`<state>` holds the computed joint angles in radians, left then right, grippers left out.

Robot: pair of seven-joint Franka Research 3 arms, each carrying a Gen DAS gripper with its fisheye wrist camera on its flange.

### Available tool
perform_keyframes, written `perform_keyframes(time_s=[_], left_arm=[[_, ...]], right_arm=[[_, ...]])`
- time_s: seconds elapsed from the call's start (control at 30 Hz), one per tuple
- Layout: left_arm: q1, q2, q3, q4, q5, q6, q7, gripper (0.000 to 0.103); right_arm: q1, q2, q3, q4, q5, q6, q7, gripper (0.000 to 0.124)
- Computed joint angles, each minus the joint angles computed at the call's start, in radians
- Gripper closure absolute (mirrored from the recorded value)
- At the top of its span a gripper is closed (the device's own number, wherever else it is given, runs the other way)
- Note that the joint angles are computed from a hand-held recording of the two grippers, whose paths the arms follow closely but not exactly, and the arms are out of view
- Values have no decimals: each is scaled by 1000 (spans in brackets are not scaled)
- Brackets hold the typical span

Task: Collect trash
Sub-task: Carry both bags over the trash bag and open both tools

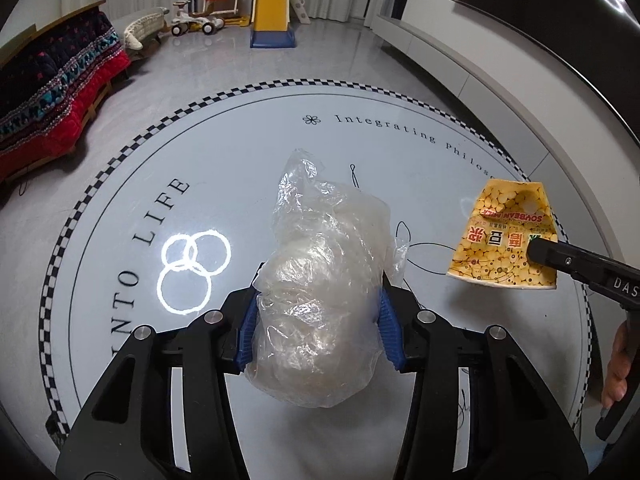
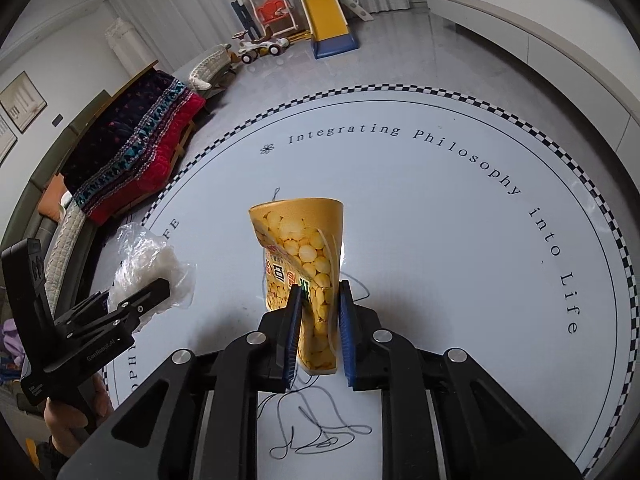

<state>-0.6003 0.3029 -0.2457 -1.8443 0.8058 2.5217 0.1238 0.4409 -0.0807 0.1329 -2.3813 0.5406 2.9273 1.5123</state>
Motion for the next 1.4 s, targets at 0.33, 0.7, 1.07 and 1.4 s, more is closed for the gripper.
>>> perform_keyframes(time_s=[0.33, 0.7, 1.07, 1.4], left_arm=[[6, -294, -89, -288, 73, -72, -239, 55], [0, -653, -240, -575, -101, -276, -349, 55], [-122, -930, -329, -786, -313, -454, -456, 55], [-317, -1142, -341, -984, -520, -593, -606, 53]], right_arm=[[94, -173, 66, -117, -53, -12, 88, 104], [241, -259, 154, -172, -95, -30, 192, 104], [376, -171, 252, -111, -211, -13, 293, 104], [458, 65, 305, 79, -389, -43, 408, 103]])
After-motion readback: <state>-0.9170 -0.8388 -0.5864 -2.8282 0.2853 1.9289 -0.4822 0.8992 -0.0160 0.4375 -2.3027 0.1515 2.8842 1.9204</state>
